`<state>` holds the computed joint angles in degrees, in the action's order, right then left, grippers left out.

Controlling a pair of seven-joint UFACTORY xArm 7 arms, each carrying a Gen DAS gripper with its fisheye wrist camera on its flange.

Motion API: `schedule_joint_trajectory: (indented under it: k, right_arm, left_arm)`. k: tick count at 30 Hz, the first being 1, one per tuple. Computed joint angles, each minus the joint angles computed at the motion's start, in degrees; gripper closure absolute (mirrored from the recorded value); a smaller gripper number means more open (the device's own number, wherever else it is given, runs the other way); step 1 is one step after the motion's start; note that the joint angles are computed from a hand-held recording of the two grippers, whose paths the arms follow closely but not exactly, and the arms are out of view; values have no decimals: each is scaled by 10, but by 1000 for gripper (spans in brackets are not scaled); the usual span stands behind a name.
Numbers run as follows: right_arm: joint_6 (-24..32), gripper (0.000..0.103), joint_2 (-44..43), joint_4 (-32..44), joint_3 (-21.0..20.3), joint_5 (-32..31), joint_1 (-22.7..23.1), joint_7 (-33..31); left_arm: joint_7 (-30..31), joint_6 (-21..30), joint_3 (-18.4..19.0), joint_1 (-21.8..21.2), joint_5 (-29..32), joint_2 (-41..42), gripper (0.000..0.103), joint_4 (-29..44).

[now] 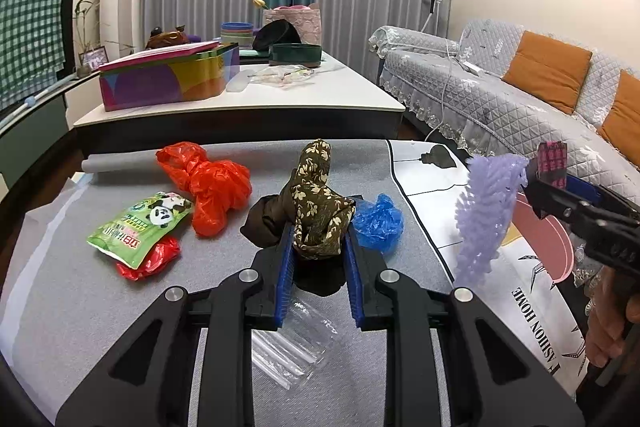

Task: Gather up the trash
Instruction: 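Grasp the lavender foam net with the left gripper while the right holds the card, then carry the card and lavender net over the pink bin with both grippers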

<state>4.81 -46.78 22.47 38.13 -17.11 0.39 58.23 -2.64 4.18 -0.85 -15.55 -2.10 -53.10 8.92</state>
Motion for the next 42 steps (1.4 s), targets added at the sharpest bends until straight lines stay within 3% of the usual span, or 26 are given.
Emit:
schedule_joint_trajectory:
  k: [3,7,8,9,10,11,13,15,18,21,25,29,31,32,36,42]
  right_arm:
    - [-19,28,3,4,13,-4,-12,2]
    - [3,28,25,24,29,-9,-23,-3]
    - [4,28,32,27,29,-10,-24,-3]
    - [9,28,34,30,30,-11,-23,-2]
    - [13,28,36,32,32,-13,-23,0]
    - [14,28,37,34,32,-16,-24,1]
    - [12,28,40,35,32,-21,-26,4]
    - [14,28,43,38,32,-24,-28,6]
    - [12,28,46,38,32,-28,-30,8]
    - [12,28,47,38,31,-31,-30,9]
    - [6,28,47,34,27,-33,-26,10]
    - [-3,28,43,23,14,-31,-12,2]
    - [-6,28,41,17,8,-29,-4,-5]
    - [-5,28,39,15,6,-28,-3,-7]
    - [-1,28,32,3,-14,-17,13,-17]
    - [11,28,8,-15,-34,-5,27,-21]
  left_arm:
    - [4,4,5,-1,1,-4,80,-2]
    - [12,19,13,-2,0,6,78,5]
    - [9,31,7,5,0,16,71,9]
    - [2,34,-3,17,0,21,51,10]
    - [-8,30,-17,33,1,20,45,6]
    - [-15,18,-24,41,3,9,43,-2]
    - [0,0,8,12,0,-12,44,-11]
    - [31,-17,53,-41,-4,-34,60,-18]
    - [74,-17,105,-118,-17,-47,70,-20]
    - [110,-11,143,-180,-38,-42,71,-16]
    - [133,-16,164,-223,-69,-27,73,-11]
    - [155,-21,200,-277,-101,1,80,4]
    - [161,-28,203,-292,-111,19,87,10]
    - [166,-33,208,-299,-114,28,98,13]
    - [160,-49,186,-287,-118,35,101,15]
    - [108,-50,120,-207,-107,52,102,18]
